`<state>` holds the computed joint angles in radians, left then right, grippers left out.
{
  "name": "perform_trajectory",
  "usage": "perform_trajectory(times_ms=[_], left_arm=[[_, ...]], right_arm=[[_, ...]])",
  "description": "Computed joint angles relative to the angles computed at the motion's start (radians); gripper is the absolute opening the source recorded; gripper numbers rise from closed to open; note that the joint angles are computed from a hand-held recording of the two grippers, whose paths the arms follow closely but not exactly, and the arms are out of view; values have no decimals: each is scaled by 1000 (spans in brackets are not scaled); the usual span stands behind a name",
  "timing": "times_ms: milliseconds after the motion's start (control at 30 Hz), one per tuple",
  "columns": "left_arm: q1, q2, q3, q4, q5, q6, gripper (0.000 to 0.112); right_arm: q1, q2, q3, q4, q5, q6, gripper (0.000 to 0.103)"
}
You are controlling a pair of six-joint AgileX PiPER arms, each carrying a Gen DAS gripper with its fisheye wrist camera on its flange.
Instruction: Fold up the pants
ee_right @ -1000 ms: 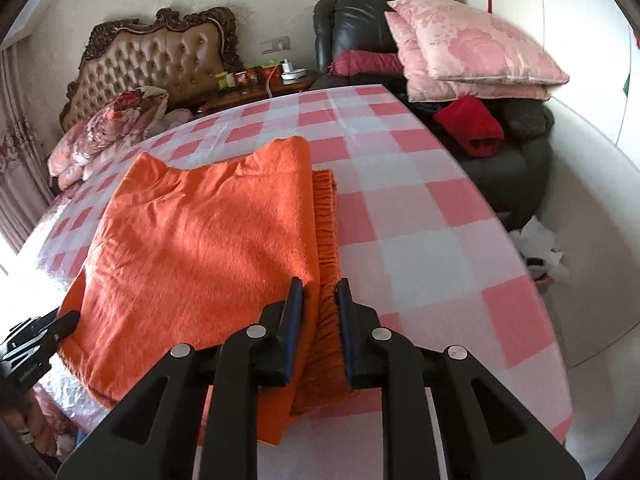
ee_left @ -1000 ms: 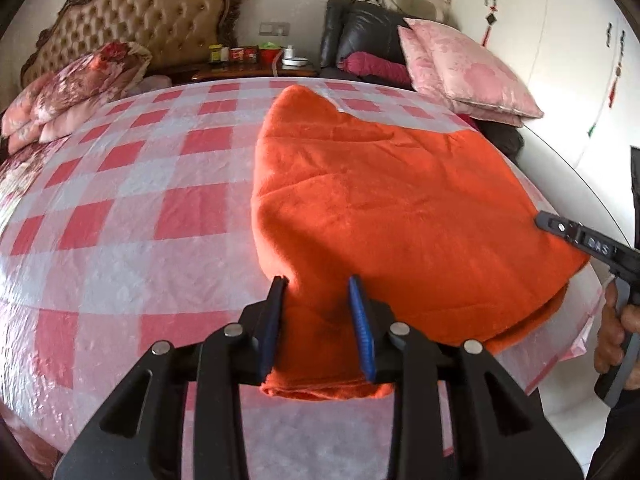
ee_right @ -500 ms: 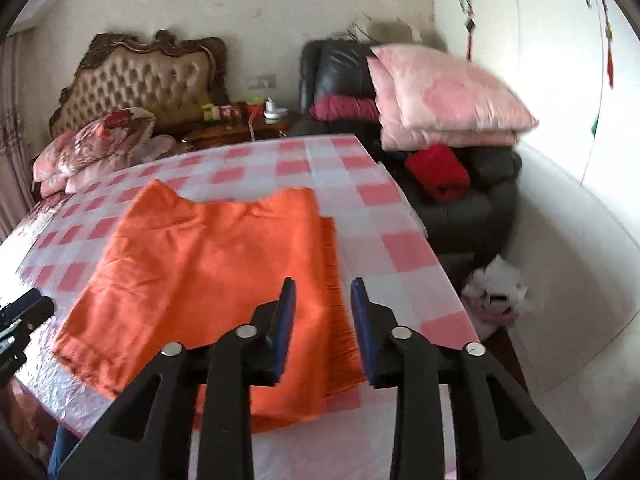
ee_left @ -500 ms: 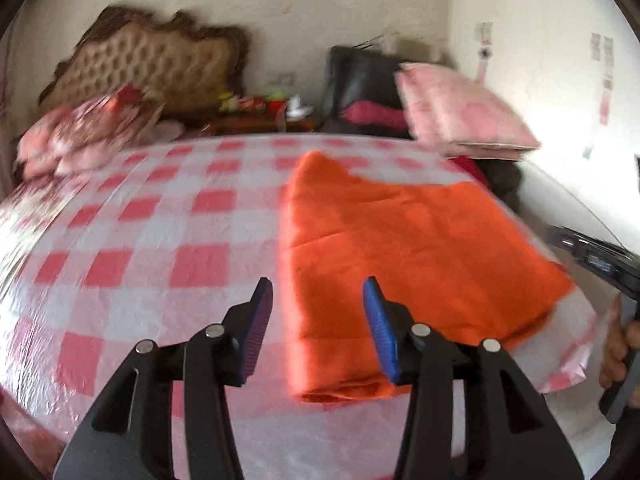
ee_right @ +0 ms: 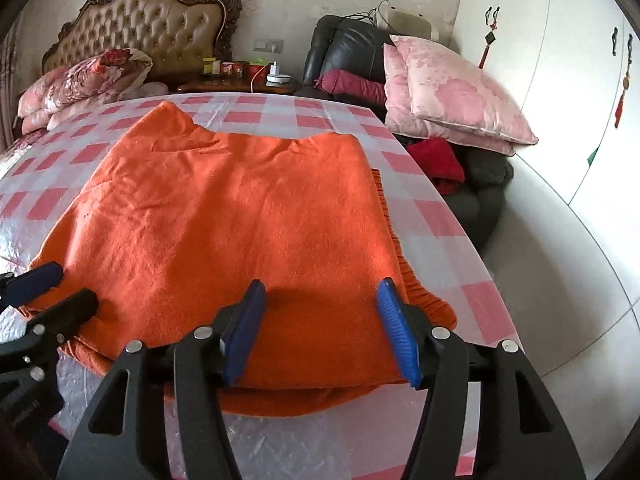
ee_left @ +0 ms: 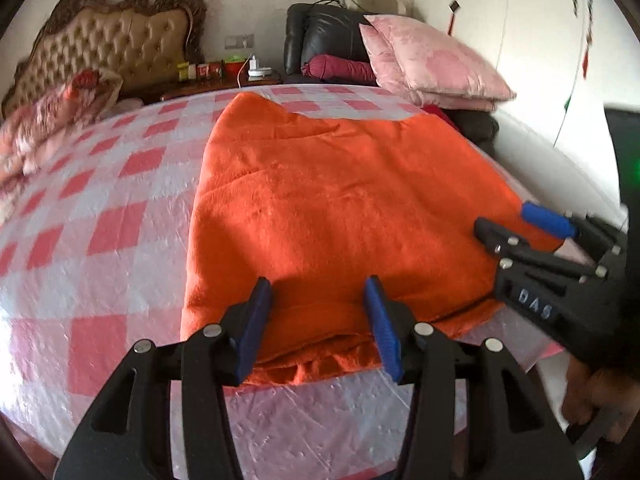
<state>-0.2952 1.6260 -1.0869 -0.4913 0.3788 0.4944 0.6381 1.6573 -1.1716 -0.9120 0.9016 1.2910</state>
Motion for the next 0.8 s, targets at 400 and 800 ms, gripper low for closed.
perform_trajectory(times_ms=[400,800], left_arm=[[-25,-16,4,89,14,-99,71],[-14,-79,34,129,4,-166,94]], right_arm=[[14,16,-11,-3,27,28,58],[1,-22,-10,51,11,4,64]])
